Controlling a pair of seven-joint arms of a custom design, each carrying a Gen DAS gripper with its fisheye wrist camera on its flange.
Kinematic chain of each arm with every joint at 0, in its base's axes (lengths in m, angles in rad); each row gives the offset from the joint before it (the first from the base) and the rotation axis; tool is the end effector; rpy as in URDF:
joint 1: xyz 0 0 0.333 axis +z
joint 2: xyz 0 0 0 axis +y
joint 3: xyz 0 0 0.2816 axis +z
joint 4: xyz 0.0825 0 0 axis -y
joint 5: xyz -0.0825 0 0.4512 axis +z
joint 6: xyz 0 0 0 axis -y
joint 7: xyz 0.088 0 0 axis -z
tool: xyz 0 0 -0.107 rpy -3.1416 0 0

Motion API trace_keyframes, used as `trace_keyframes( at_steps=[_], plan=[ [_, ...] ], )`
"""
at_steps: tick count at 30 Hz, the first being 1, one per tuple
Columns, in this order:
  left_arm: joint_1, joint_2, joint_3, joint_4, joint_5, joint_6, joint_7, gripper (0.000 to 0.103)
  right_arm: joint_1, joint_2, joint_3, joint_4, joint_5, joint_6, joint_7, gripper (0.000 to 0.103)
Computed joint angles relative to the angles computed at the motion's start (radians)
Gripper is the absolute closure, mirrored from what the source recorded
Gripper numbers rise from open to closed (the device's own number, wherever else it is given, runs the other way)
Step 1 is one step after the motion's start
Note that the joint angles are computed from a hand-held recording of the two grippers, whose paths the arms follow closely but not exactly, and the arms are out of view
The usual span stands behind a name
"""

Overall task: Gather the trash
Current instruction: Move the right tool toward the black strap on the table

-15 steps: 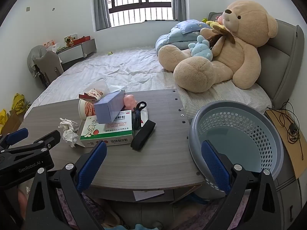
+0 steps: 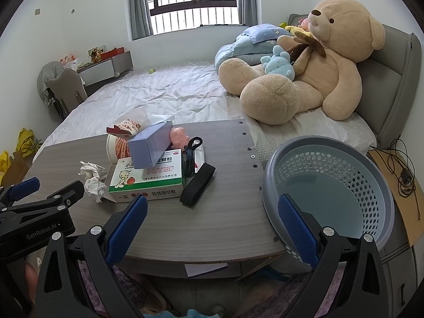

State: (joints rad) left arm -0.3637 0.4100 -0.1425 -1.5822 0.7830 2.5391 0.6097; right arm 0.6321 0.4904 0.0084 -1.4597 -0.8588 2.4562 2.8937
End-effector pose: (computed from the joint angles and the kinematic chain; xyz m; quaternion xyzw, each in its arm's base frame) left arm 0.6691 -0.3658 0.4035 -0.6401 0.6721 -0.2422 0.2827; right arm 0.6289 0.4678 0.4011 -0.6000 0.6902 -0.2833 0.2888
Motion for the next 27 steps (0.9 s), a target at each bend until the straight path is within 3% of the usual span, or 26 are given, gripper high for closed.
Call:
trace_keyframes(
  at_steps=[14,27],
  plan=[
    [0.022,0.061,0.017,0.054,-0.041,-0.036,0.019,0.006,-0.035,0.094,0.001,0.085,0.111,0.019,-0.093,0.009],
    [0.045,0.098,0.025,0.083,-0.081,-0.033,0.049,0.006,-0.051,0.349,-0.015,0.412,0.308,-0.085,-0.271,0.009]
  ],
)
